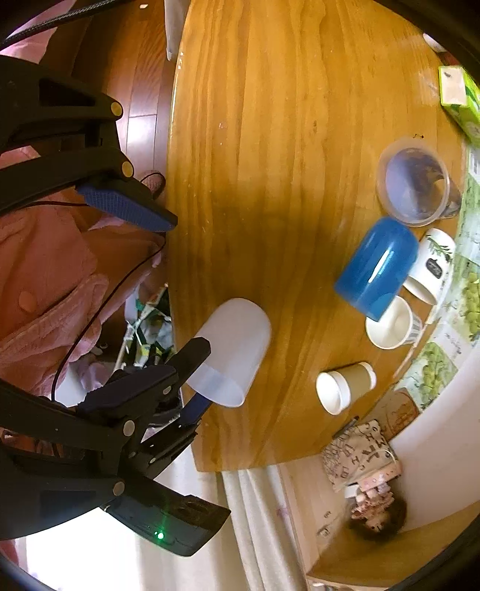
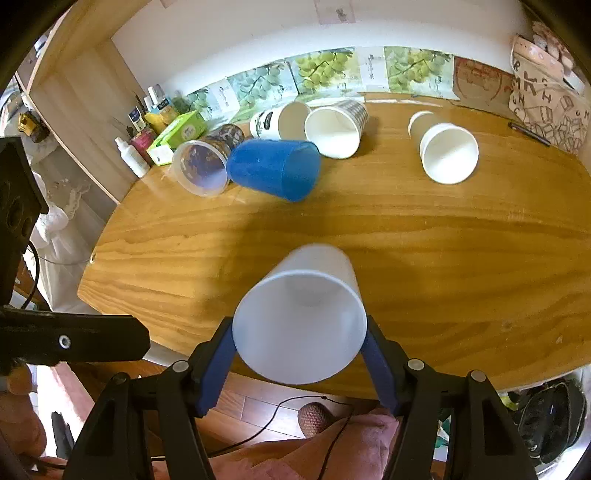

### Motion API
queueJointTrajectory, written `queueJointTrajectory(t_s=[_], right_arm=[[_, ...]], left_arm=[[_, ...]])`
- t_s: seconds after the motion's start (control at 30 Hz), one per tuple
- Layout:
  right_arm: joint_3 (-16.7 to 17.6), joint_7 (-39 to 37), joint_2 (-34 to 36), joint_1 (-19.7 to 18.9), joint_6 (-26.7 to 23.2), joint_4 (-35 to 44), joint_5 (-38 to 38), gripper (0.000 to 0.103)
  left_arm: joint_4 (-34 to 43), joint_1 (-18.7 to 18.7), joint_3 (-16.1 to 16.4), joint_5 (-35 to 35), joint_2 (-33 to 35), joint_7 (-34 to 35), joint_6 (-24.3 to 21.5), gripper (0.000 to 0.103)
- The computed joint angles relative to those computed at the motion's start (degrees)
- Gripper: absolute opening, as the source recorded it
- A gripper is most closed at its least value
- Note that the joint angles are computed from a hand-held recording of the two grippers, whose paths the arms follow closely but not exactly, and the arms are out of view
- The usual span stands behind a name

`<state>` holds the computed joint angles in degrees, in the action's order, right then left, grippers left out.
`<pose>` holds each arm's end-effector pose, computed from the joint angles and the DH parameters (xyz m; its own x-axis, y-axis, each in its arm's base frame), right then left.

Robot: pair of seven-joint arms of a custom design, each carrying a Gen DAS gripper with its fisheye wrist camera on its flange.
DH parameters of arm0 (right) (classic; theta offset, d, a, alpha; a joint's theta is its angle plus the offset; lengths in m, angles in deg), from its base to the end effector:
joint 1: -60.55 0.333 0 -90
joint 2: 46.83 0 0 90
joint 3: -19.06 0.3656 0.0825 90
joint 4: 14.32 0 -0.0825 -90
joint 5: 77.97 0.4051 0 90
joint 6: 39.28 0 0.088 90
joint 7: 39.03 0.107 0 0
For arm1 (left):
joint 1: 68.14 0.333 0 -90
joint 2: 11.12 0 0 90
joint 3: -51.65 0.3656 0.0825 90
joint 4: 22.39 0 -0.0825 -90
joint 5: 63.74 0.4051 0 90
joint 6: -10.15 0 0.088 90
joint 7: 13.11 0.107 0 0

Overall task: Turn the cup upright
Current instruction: 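Grasp the white cup with the right gripper while the left gripper releases it, then rotate the white cup upright with the right gripper and set it down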

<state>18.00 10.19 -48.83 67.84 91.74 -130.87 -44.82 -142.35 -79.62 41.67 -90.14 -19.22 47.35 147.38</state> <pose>0.5839 0.0763 0.5337 0.5170 -0.8169 -0.2555 -0.8062 -0.3644 -0.4662 0.5209 -0.2139 0.5728 0.3071 -0.7979 0.5188 -0.8965 -0.4255 -0.1237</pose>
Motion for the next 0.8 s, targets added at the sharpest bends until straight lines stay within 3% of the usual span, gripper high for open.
queueJointTrajectory(t_s=[0.2,0.57,0.8], right_arm=[[0.18,-1.05,1.03,-0.02,-0.67,2.26,-1.72,0.066],[0.99,-2.48,3.95,-0.24,-3.83,6.57,-4.45,0.065],[1.15,-2.58,3.99,-0.44,-4.87,7.07,-5.08,0.066]], left_arm=[[-1.86,0.16,-0.59,2.52,-2.0,-4.1,2.71,0.078],[-4.84,0.74,-2.45,14.93,-5.94,-16.28,5.62,0.078],[-7.08,0.3,-2.71,17.94,-8.05,-19.1,8.18,0.078]])
